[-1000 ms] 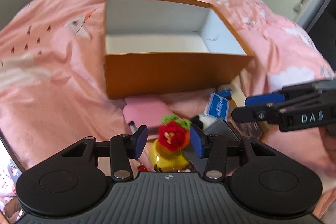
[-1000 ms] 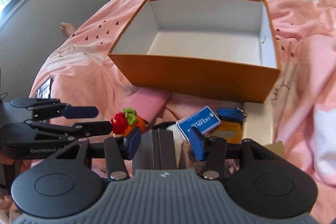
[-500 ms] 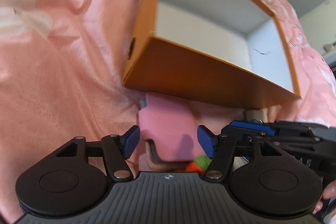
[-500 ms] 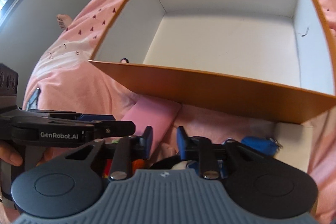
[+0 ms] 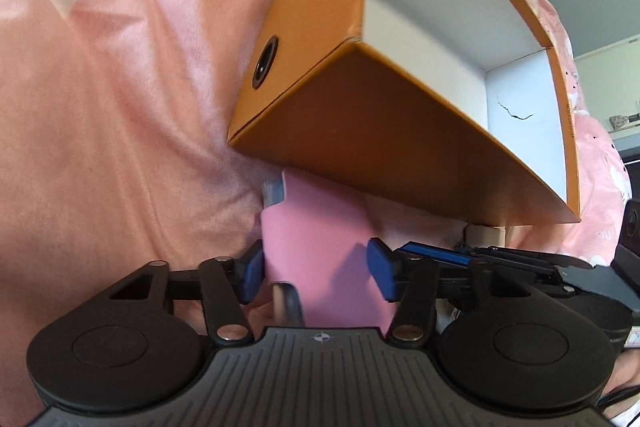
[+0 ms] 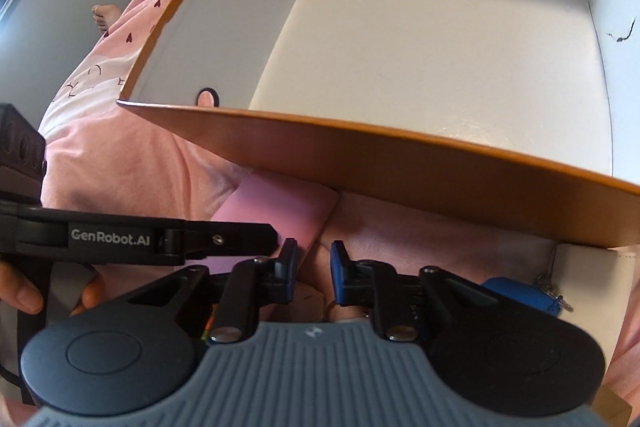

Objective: Organize objects
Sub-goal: 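Grasp the pink flat card with the left tool while the right tool grasps the pink fabric pouch, then carry the pink card with the left tool while the right tool carries the pouch into the orange box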

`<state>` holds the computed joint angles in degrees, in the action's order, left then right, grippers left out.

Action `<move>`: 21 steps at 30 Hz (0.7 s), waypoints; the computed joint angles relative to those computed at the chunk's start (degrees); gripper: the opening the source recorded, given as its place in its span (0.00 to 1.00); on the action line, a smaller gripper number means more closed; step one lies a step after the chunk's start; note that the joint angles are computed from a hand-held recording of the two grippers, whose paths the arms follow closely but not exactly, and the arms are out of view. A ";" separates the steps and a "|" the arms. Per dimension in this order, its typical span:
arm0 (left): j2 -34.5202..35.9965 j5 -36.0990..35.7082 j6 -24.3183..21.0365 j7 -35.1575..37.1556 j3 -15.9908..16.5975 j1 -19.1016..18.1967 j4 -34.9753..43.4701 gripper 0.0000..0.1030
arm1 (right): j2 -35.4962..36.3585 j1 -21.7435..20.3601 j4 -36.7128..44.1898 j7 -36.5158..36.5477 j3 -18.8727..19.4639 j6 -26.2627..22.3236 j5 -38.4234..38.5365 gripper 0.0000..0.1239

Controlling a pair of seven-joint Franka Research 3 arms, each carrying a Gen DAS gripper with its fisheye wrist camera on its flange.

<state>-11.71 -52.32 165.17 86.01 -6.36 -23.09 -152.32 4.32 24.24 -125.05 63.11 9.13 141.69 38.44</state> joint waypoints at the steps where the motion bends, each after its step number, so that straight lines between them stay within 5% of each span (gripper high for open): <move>1: -0.28 -0.01 0.77 0.46 -0.11 -0.10 -0.30 0.50 | -0.05 -0.05 -0.01 0.01 -0.09 -0.29 -0.48 0.16; 6: -4.27 5.54 5.02 -3.41 -1.13 -0.78 -3.22 0.35 | -0.78 -0.44 0.82 -0.91 -0.49 -3.32 -2.65 0.17; 10: -8.95 22.24 5.68 -16.30 -9.23 7.39 -6.17 0.29 | -0.67 -0.71 2.62 -3.16 -0.61 -7.67 -3.04 0.18; 15: -15.28 32.73 4.94 -25.67 -15.40 13.51 -8.79 0.26 | 0.45 -0.81 5.70 -5.14 -0.65 -13.41 -5.04 0.21; 18: -17.40 35.54 4.65 -28.24 -15.46 13.48 -9.73 0.23 | 3.05 -0.73 8.73 -4.02 -0.57 -17.60 -6.43 0.35; 21: -17.92 36.91 6.07 -30.51 -14.58 11.90 -10.43 0.23 | 5.26 -0.55 10.32 -3.15 -0.38 -19.46 -7.58 0.36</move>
<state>-29.63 -15.41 171.24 55.51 -20.94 -11.18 -162.76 9.58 23.69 -114.73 59.96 8.76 122.23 30.87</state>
